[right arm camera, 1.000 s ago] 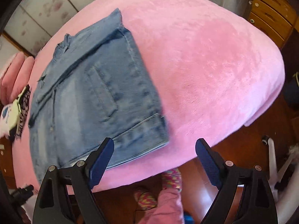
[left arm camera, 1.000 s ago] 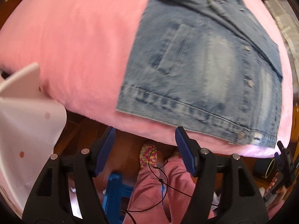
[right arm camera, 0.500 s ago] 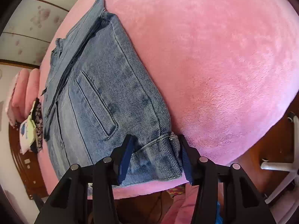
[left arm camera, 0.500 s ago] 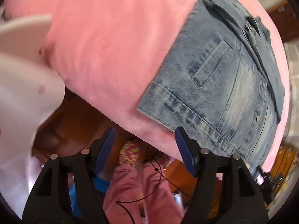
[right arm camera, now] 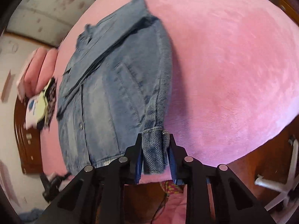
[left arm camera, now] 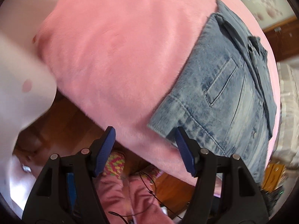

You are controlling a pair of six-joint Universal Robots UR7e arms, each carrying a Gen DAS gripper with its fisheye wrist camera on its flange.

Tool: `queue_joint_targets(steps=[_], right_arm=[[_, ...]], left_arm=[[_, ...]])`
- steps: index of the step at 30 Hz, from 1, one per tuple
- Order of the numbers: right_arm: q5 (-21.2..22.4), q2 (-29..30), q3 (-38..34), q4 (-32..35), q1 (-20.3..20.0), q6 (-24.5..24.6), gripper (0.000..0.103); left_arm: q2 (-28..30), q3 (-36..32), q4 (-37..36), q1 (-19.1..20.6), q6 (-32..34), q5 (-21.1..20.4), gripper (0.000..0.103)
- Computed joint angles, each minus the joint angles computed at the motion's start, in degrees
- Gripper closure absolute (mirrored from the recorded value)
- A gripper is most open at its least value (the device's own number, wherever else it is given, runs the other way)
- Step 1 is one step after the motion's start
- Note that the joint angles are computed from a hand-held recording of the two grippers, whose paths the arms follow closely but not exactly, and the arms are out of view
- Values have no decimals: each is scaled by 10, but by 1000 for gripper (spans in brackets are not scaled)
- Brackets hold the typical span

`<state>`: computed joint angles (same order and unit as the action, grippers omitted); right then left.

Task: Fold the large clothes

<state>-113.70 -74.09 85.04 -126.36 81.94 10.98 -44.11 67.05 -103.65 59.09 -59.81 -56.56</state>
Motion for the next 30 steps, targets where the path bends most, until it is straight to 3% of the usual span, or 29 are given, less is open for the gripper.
queue_joint_targets(steps=[4,10,12,13,14,17,20,26,30], right_arm=[[-12,4,-3,9,11,-16,80],[-19,4,4,-7,15,-5,80],[-22,2,10,-16,16,2,80],[-22,2,10,-17,16,3,80],[-25,1,12,-20,17,7,80],[-25,1,15,-31,19,26,80],[-26,3,16,-40,24,46,80],[-30,16,1,-50,48,83,86],[-14,30,-32,-40,65,103,88]], left_arm=[[9,-2,-60,12,62,-21,40],[-2,19,-112,27,93,-50,40],[-11,33,-141,32,104,-71,49],[-12,34,-154,33,115,-83,63],[-16,39,-168,32,131,-92,71],[-16,36,-166,29,165,-101,82],[-13,26,-162,31,155,-122,91],[-14,-8,-121,22,85,-140,92],[-1,-54,-97,0,110,-120,92]])
